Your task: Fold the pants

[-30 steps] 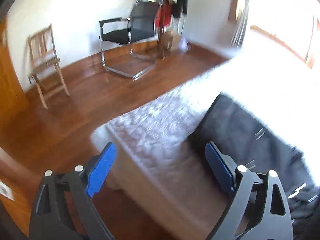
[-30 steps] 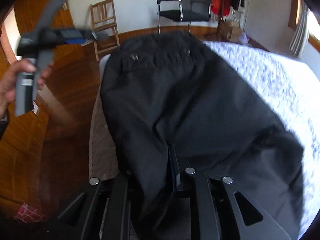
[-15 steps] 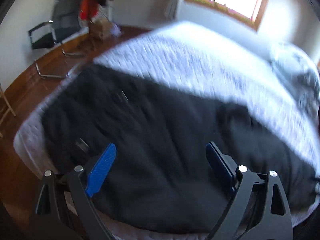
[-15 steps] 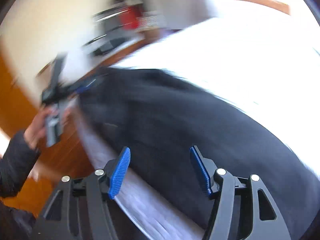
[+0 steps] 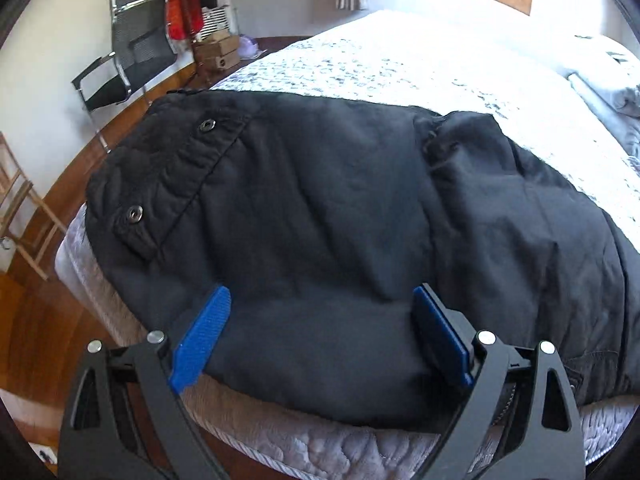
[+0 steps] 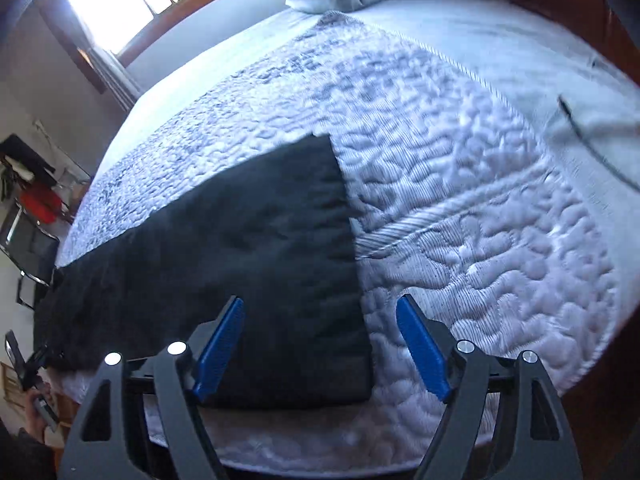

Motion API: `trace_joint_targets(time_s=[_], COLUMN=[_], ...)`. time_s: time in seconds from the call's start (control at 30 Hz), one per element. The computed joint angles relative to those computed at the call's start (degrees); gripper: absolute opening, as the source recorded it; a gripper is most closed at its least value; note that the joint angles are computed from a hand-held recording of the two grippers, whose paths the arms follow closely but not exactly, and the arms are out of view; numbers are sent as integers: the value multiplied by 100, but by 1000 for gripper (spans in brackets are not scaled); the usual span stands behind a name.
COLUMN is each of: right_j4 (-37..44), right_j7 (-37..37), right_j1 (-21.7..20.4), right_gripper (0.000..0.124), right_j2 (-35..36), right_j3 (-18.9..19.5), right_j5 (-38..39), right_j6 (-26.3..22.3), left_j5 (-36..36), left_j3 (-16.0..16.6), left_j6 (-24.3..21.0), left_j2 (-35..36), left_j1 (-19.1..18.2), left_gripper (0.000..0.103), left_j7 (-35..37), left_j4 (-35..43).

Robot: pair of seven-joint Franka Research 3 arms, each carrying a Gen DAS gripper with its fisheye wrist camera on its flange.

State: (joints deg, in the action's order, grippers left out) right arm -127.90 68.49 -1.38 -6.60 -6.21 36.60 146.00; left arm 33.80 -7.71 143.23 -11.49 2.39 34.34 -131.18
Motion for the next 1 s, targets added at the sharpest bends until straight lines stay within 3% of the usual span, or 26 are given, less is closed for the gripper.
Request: trace_joint_targets(time_s=[0.07,0.13,0.2,0.3,0.37,0.43,0.5,0.57,0.7,0.83,1.0], right_j4=[239,362,447,748,960,1117,1094,922,478,-79,-672], right_j7=[-480,-446,-602,-982,-689,-293,-111,-267,-431,-477,-457], right_j1=[30,15,21,-4,-36,-48,-80,-133,-131,-59,28], right_gripper=[52,47,29,18,18,19,30,35,68,72,73], right_j2=[302,430,511,590,714,889,967,876,448,-196,-673], right_j3=[-97,-12,50,67,80,98,105,123,111,-51,-333], right_j5=[508,413,384,775,274,-366,-498,-107,498,1278,2424], right_j6=[-164,-98,83,83,-87,-234,-276,-200,107,62,-232], left_j5=[56,100,96,169,211,305,377,383,117,-335,-213], left_j3=[-72,-122,-158,-141,-142,-169,-177,-173,-61,18,-93], left_j6=[-221,-406,-582,-685,-760,-825,-871,-878,-801,-657,-727], left_j2=[9,32,14,71,148,166,195,181,194,92,-13], left_j1=[-21,-67,-135,-159,-179,-211,-243,-283,-304,-308,-316], left_gripper=[92,93,95,96,97,98,99,99,99,99,99], left_j7=[-128,-221,-273,-302,-366,-510,-597,-624,-321,77,308], left_j4=[69,133,149,202,275,288,309,291,361,404,472])
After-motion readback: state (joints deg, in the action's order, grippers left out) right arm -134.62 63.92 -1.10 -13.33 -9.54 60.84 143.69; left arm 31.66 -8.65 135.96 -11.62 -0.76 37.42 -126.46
